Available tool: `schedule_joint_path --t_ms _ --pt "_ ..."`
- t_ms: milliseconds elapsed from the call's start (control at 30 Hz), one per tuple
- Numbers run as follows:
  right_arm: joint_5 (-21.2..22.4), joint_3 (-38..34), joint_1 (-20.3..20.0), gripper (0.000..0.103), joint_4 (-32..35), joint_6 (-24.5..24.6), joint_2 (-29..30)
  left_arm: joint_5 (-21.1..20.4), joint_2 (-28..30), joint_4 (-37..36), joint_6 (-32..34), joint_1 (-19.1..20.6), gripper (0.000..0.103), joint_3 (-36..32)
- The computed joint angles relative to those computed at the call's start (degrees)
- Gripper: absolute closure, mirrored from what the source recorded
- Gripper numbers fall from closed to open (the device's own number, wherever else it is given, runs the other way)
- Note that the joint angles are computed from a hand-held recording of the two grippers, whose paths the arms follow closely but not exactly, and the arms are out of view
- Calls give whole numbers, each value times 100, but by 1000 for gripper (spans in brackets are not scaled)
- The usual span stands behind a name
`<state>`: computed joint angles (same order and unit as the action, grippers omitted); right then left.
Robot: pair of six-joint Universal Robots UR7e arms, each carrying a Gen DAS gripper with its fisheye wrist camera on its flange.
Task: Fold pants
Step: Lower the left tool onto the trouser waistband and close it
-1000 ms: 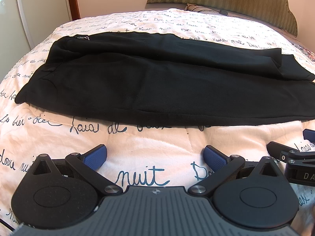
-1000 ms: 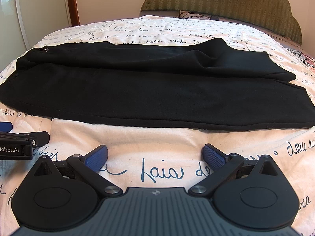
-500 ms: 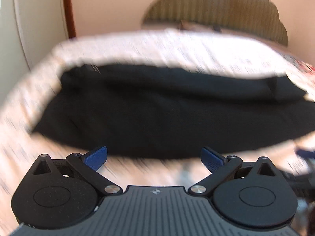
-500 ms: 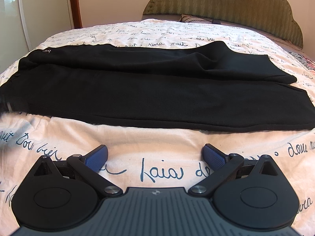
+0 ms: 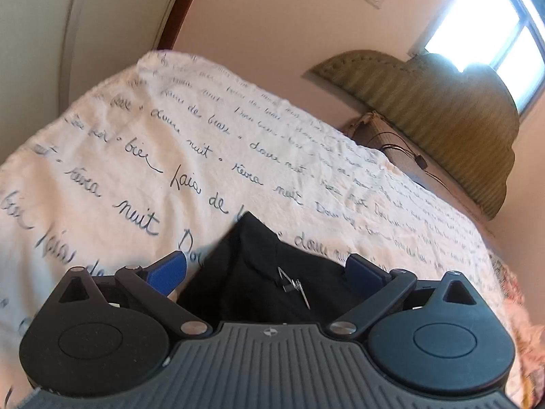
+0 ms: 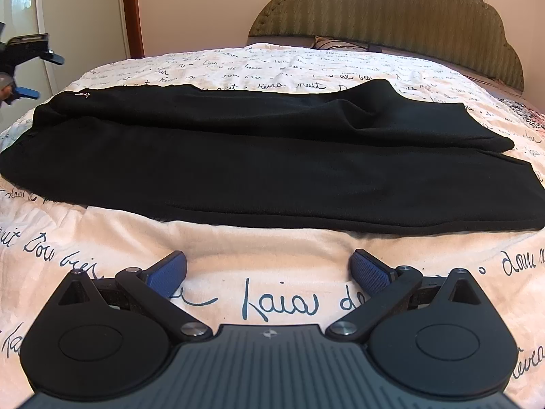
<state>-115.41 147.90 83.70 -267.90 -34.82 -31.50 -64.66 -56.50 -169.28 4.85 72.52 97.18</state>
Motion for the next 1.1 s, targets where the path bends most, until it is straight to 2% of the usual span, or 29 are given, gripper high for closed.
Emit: schedule_joint_path --t_ms 133,233,333,400,433,467,500,600,700,767,867,900,933,967,1033,1067,1100 --pt "11 -34 -5 0 34 -16 -12 -280 566 1010 -224 345 3 -1059" --pt "31 -77 -17 0 24 -41 3 -843 871 2011 -533 567 3 -1748" --pt "35 -120 -13 0 39 -55 9 -821 1140 2482 -541 604 3 -2182" --pt "67 -130 -40 0 64 -59 -10 -698 1257 2478 -453 561 11 -2297" --pt "76 -141 -45 0 82 -60 -17 -593 1311 2496 -361 529 26 -2357" --pt "89 -147 -53 0 96 -61 -26 -524 1347 2529 -235 502 46 -2399" --pt "97 -137 -56 0 78 -62 -18 -387 1387 2600 -141 463 52 -2450" --pt "125 -155 -74 0 140 -57 -54 -229 1397 2572 193 388 55 -2423" --pt "129 -156 -75 0 156 -54 -65 -132 1328 2227 486 337 67 -2207" --pt "158 -161 -96 0 197 -53 -94 -149 1282 2058 545 326 67 -2103" --pt "188 -147 -111 0 171 -58 -84 -367 1250 2351 263 386 62 -2197" --pt "186 -149 -111 0 162 -65 -74 -531 1253 2522 192 427 59 -2262" --pt "180 -148 -105 0 145 -68 -62 -656 1267 2691 115 459 49 -2327" --pt "180 -145 -104 0 135 -68 -57 -713 1270 2708 68 480 46 -2323" --pt "178 -143 -104 0 130 -70 -56 -660 1288 2576 97 487 47 -2264" --pt "173 -149 -104 0 138 -73 -58 -551 1296 2420 122 467 58 -2206" --pt "173 -148 -105 0 144 -72 -65 -415 1300 2261 202 435 62 -2148"
